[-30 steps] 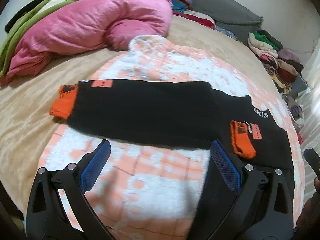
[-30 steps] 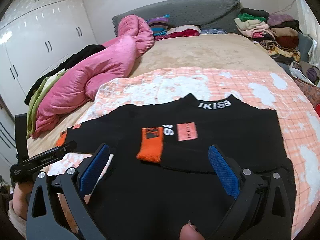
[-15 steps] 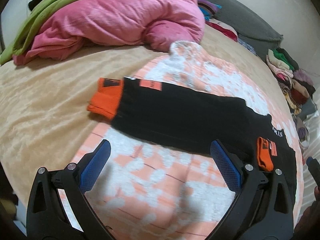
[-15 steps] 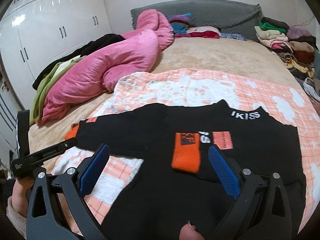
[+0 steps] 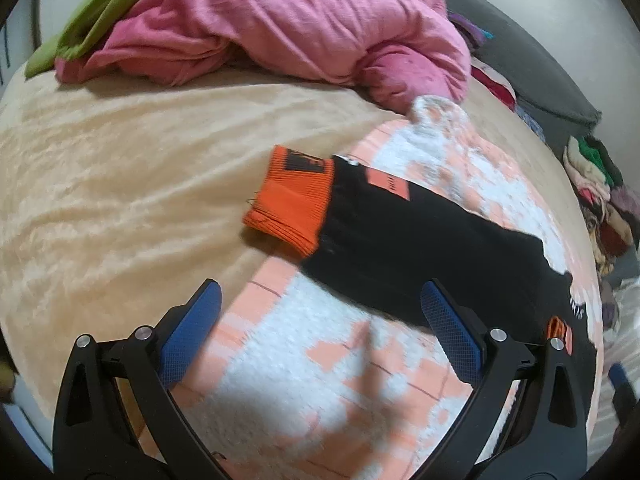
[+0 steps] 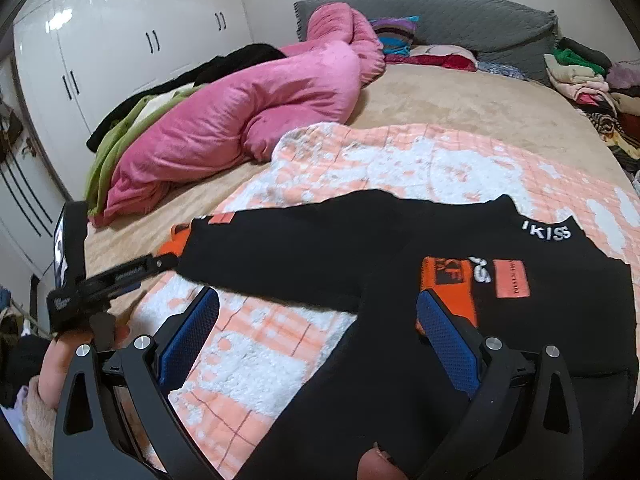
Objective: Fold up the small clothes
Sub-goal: 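Move the left tool to the other sleeve's orange cuff and grasp it, then lift the sleeve with the left tool and fold it across the body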
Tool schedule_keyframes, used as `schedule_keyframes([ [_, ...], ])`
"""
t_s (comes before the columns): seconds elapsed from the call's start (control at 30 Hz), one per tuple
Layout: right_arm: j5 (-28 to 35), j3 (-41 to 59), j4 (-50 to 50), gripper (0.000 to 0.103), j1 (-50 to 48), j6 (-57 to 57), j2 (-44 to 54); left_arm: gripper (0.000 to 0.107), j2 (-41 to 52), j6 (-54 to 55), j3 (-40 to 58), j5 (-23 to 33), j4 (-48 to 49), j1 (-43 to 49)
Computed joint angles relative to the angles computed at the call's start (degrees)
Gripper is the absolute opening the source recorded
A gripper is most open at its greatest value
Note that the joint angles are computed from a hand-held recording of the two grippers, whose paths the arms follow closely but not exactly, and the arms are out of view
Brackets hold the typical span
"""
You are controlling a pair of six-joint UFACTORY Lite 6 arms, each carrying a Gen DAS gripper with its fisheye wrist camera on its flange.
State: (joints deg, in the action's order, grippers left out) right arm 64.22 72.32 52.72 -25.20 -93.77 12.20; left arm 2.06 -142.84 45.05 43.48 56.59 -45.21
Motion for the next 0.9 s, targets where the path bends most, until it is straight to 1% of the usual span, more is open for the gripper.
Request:
schedule_keyframes([
  [0.17, -1.44, -4.35, -0.51, 0.099, 1.29, -1.58, -2.21, 0.094, -2.68, -7.33, -5.75, -2.80, 4.39, 3.15],
  [0.3, -2.62, -7.06, -1.01, 0.099, 2.10, -2.64, -3.04, 0.093, -4.20, -14.02, -9.54, -5.67, 10.02, 6.23],
  [0.37, -3.10, -7.83, -1.07, 0.099, 2.30, -2.80, -3.06, 0.079, -3.71, -15.12, -9.66, -6.38, 12.44, 7.77],
  [0.43, -3.42, -8.12, -1.09, 0.099, 2.24, -2.78, -2.64, 0.053, -2.74, -16.21, -9.46, -7.90, 15.05, 9.53],
  [0.47, -3.53, -8.09, -1.09, 0.099, 2.21, -2.67, -2.43, 0.045, -2.32, -17.35, -9.48, -8.87, 16.90, 10.36],
  [0.5, -3.64, -8.00, -1.12, 0.099, 2.14, -2.50, -2.13, 0.030, -2.02, -18.22, -9.49, -9.89, 18.46, 11.16],
  [0.53, -3.52, -7.59, -1.22, 0.099, 1.82, -2.27, -1.56, 0.019, -1.73, -19.03, -9.40, -10.55, 19.68, 11.72],
  [0.6, -3.41, -7.12, -1.30, 0.099, 1.22, -2.08, -0.90, 0.009, -2.23, -22.19, -9.80, -11.29, 23.62, 12.03],
  [0.77, -1.78, -3.27, -1.39, 0.099, -1.75, -0.88, 2.28, 0.007, -5.04, -18.87, -7.41, -7.12, 21.80, 8.53],
  [0.9, 0.63, 1.71, -1.37, 0.099, -5.01, 1.32, 5.83, 0.007, -6.05, -11.54, -1.84, -2.42, 18.03, 5.19],
])
